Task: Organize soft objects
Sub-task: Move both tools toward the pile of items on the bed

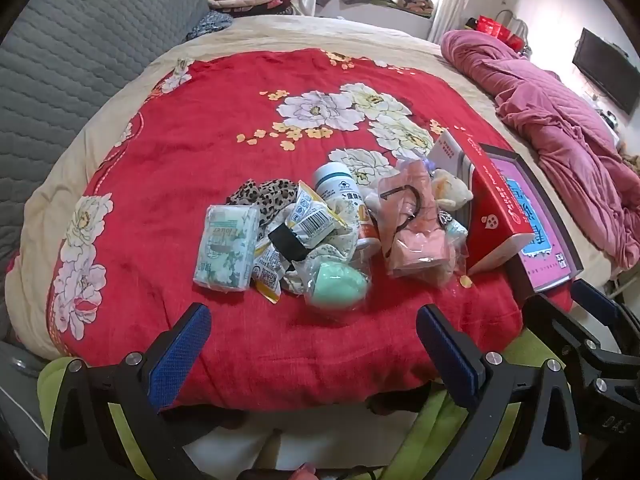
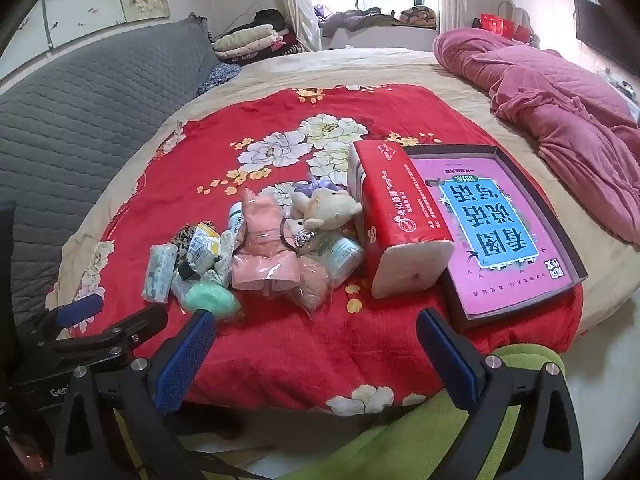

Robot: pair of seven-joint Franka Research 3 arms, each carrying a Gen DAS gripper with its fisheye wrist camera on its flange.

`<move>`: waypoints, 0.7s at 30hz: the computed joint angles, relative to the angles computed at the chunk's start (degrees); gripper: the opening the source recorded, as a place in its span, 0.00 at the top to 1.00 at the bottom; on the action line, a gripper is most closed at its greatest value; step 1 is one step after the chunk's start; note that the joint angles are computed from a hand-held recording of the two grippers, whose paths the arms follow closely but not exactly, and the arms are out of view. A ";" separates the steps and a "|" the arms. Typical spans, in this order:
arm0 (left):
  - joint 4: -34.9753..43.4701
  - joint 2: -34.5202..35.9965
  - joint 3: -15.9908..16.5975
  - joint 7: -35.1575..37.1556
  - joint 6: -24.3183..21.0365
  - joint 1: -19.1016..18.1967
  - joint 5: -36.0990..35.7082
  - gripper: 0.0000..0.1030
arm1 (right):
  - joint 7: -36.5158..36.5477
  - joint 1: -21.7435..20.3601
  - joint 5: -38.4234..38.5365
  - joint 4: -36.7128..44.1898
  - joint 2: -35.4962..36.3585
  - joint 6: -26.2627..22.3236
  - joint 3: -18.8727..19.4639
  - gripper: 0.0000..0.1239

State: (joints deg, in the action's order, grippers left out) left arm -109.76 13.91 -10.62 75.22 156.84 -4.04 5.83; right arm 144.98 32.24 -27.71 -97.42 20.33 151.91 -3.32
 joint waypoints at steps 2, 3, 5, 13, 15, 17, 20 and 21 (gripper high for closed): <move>0.19 0.16 -0.12 0.40 -0.09 0.15 -0.23 0.00 | 0.12 -0.07 0.29 0.16 0.20 0.39 0.10 0.18; 0.18 0.16 -0.16 0.48 -0.10 0.16 -0.32 0.00 | 0.09 0.01 0.29 0.34 0.35 0.29 0.05 0.18; 0.23 0.17 -0.18 0.55 -0.24 0.14 -0.39 0.00 | -0.01 0.12 0.39 0.74 0.72 0.20 0.00 0.18; 0.37 0.34 0.04 -0.08 -0.21 -0.11 0.03 0.00 | -0.05 -0.13 0.50 -0.53 -0.56 0.07 0.15 0.18; 0.36 0.28 -0.05 0.02 -0.28 0.00 -0.13 0.00 | -0.05 -0.16 0.52 -0.62 -0.69 -0.10 0.24 0.18; 0.40 0.34 -0.03 -0.03 -0.20 0.00 -0.08 0.00 | -0.42 -0.46 1.06 -0.43 -0.36 -0.12 0.52 0.18; 0.42 0.35 -0.12 0.12 -0.25 0.09 -0.23 0.00 | 0.38 -0.07 0.23 -0.61 -0.36 0.35 0.02 0.18; 0.47 0.40 -0.17 0.24 -0.27 0.13 -0.34 0.00 | 0.45 -0.13 0.17 -0.84 -0.42 0.82 0.01 0.18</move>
State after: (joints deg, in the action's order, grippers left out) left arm -109.30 14.30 -10.79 75.45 156.57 -3.90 5.49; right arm 145.42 32.11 -27.54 -98.26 19.91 152.73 -3.31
